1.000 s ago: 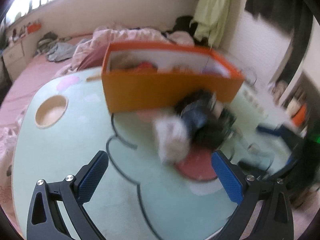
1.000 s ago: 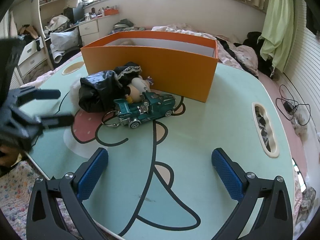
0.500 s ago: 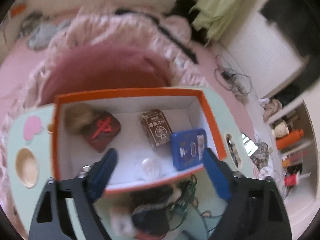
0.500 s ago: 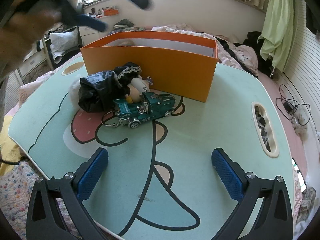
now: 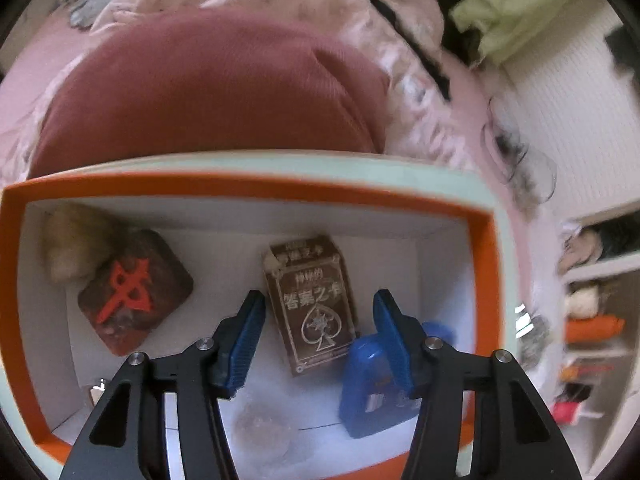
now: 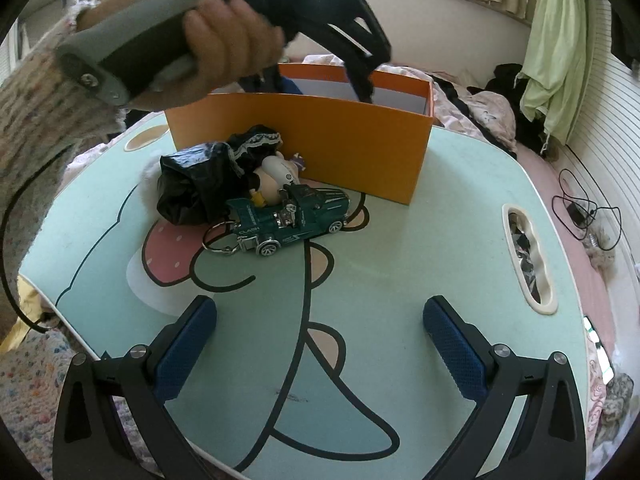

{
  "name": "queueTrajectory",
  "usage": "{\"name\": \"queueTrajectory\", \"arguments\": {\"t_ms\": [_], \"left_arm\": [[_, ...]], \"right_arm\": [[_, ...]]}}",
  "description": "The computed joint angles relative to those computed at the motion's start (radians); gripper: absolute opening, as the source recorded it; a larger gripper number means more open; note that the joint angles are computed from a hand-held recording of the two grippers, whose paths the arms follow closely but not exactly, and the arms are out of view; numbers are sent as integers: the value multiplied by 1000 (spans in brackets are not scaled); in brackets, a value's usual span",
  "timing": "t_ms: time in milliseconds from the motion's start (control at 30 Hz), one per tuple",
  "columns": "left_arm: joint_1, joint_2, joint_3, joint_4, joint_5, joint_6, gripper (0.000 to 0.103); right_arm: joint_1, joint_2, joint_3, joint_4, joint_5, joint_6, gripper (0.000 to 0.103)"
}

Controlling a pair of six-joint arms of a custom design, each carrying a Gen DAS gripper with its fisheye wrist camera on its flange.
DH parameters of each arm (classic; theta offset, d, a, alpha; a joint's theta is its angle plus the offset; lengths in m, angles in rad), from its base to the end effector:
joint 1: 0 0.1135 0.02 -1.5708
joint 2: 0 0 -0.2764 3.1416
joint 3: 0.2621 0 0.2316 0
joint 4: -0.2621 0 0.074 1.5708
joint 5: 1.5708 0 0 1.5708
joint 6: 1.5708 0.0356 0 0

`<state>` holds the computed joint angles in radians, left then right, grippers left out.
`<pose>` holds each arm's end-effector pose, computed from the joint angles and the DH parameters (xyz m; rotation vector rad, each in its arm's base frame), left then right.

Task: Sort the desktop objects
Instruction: 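Reach into the box and grasp the brown card box with the left gripper, then place the brown card box on the desk beside the pompom with the left gripper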

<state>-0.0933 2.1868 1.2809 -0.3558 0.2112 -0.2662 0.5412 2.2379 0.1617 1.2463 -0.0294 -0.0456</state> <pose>0.3956 -0.0445 0.0964 -0.1993 2.8451 -0.3768 0.1787 0.1087 0.0250 -0.7123 2.3098 0.2647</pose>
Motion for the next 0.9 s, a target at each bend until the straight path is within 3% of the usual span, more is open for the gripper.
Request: {"name": "queueTrajectory", "arguments": {"t_ms": [67,200,400,533,700,800,900], "left_arm": [[-51,-5,-15,15,-145,36,50],[-54,-15,-41,45,-192,90,45],[47,-101,-128,124,-47,138,39],[121,-312,-299,230,52,161,39],[248,-598,-541,280,239,240,40],[312,-683,-673,305,256,328,40],[413,-663,-785,361,266,420,40]], "right_arm": [[1,0,1,-2,0,1,103],[-1,-6,1,-7,-1,1,103],[2,-6,1,-7,0,4,103],[5,-8,2,-9,3,6,103],[6,-8,2,-8,3,7,103],[6,-7,2,-8,4,7,103],[6,-7,3,-9,4,7,103]]}}
